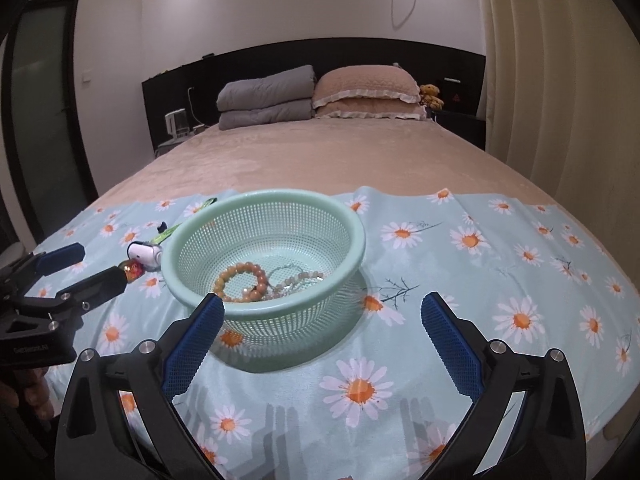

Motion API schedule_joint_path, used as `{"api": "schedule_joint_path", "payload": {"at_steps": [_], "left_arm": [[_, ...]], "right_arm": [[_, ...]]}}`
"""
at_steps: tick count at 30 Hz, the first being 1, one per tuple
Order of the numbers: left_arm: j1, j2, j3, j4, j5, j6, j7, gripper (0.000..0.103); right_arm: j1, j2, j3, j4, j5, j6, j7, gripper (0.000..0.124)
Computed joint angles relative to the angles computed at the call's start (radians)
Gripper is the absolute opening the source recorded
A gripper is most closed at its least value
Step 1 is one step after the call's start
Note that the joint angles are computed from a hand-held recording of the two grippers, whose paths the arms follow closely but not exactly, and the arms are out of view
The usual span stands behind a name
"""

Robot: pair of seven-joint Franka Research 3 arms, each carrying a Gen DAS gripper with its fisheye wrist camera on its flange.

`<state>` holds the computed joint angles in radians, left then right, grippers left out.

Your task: Organize jewelry

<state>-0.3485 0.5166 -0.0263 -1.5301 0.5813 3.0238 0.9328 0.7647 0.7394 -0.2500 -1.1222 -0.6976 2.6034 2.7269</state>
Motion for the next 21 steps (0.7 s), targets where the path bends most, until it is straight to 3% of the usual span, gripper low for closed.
{"api": "schedule_joint_path", "payload": {"at_steps": [2,5,12,21], "left_arm": [[-0.026,0.001,0.037,0.005,0.019,-0.010,-0.039,0.097],[-0.032,0.010,0.043,0.021,0.029,-0.047,-0.061,0.097],[-0.011,0.028,0.007,0.056,0.032,-0.136,-0.058,0.097],[-0.014,0.017,0.012,0.037,0.071,-0.107,-0.070,0.097]], "right_arm": [[-0.015,0.010,0.018,0.016,0.032,-0.023,-0.020,0.095],[-0.021,0.000,0.017,-0.009,0.047,0.004,-0.008,0.095],[0.017,-0.012,-0.023,-0.025,-0.019,-0.016,0.069,0.095],[0.003,0.006,0.005,0.009,-0.026,-0.039,0.025,0.095]]}}
